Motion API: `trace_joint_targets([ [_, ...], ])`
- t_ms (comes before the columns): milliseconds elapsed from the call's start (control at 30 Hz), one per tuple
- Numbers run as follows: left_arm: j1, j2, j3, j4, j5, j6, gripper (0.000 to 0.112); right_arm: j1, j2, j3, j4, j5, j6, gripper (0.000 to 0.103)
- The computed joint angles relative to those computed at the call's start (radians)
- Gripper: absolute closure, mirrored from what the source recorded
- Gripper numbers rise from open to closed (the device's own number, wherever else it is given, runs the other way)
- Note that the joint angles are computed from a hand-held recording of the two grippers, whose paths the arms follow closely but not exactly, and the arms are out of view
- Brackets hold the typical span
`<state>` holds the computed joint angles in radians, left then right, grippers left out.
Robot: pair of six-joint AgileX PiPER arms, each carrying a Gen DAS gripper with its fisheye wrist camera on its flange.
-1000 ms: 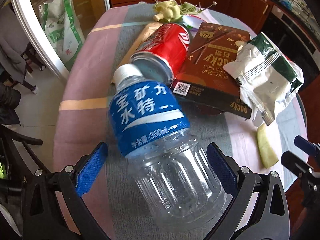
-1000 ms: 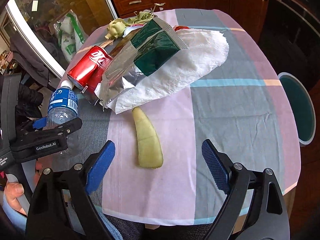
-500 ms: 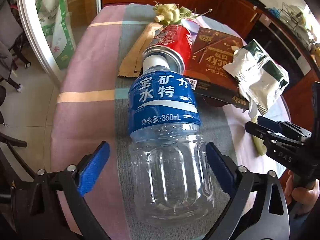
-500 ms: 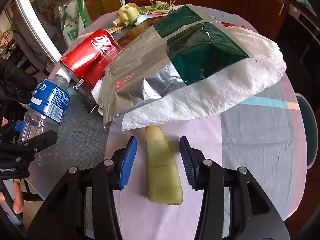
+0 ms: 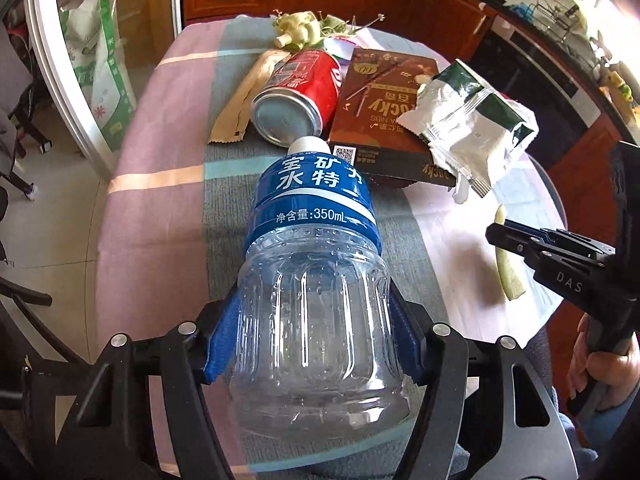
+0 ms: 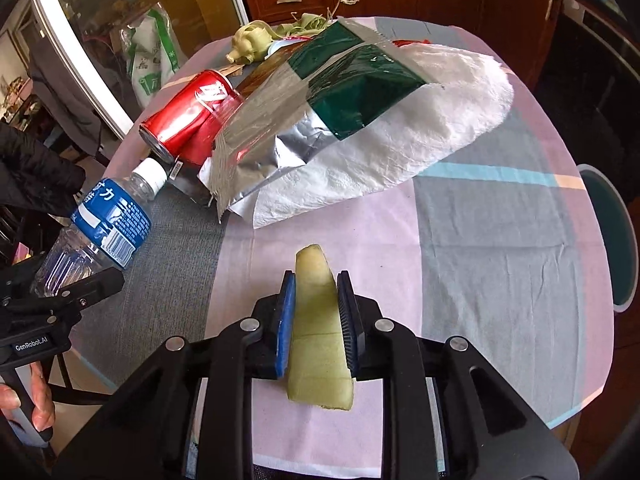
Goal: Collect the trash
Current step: 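Grasp the pale fruit peel with the right gripper while the left grasps the water bottle, then carry the peel and water bottle over the teal bin and release both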
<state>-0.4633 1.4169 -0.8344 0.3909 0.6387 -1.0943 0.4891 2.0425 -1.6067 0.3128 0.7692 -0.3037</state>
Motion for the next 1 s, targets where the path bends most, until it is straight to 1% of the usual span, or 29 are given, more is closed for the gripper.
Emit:
trace_joint_targets([
  [133,-0.068,-0.005,-0.018,0.058,0.039,-0.055,0.046,-0.03,-0.03,0.031,0.05,-0.009,-0.033,0.083],
  [200,-0.069,0.011,-0.027,0.019,0.034,-0.02,0.046,-0.042,-0.039,0.044,0.072,-0.01,-0.043,0.083],
  [300,-0.077,0.034,-0.034,-0.01,0.041,-0.01,0.046,-0.058,-0.054,0.074,0.104,-0.012,-0.068,0.083],
  [367,-0.057,0.048,-0.052,-0.079,0.045,0.062,0.046,-0.062,-0.063,0.091,0.111,-0.011,-0.081,0.083],
  [433,-0.03,0.059,-0.08,-0.151,0.065,0.153,0.045,-0.065,-0.073,0.11,0.125,-0.012,-0.095,0.083],
  [500,-0.018,0.069,-0.116,-0.17,0.102,0.212,0.039,-0.067,-0.08,0.115,0.14,-0.013,-0.106,0.083],
  [567,-0.011,0.085,-0.155,-0.173,0.14,0.254,0.035,-0.071,-0.09,0.129,0.16,-0.016,-0.125,0.083],
  [767,-0.002,0.178,-0.259,-0.183,0.233,0.351,0.035,-0.067,-0.094,0.132,0.178,-0.009,-0.145,0.083],
  [867,0.0,0.207,-0.268,-0.204,0.245,0.384,0.035,-0.062,-0.089,0.121,0.173,-0.002,-0.147,0.083],
  [933,-0.003,0.208,-0.263,-0.209,0.238,0.387,0.045,-0.064,-0.085,0.113,0.177,0.003,-0.15,0.083],
  [1000,-0.033,0.209,-0.275,-0.155,0.261,0.345,0.045,-0.065,-0.084,0.11,0.182,0.006,-0.152,0.083],
])
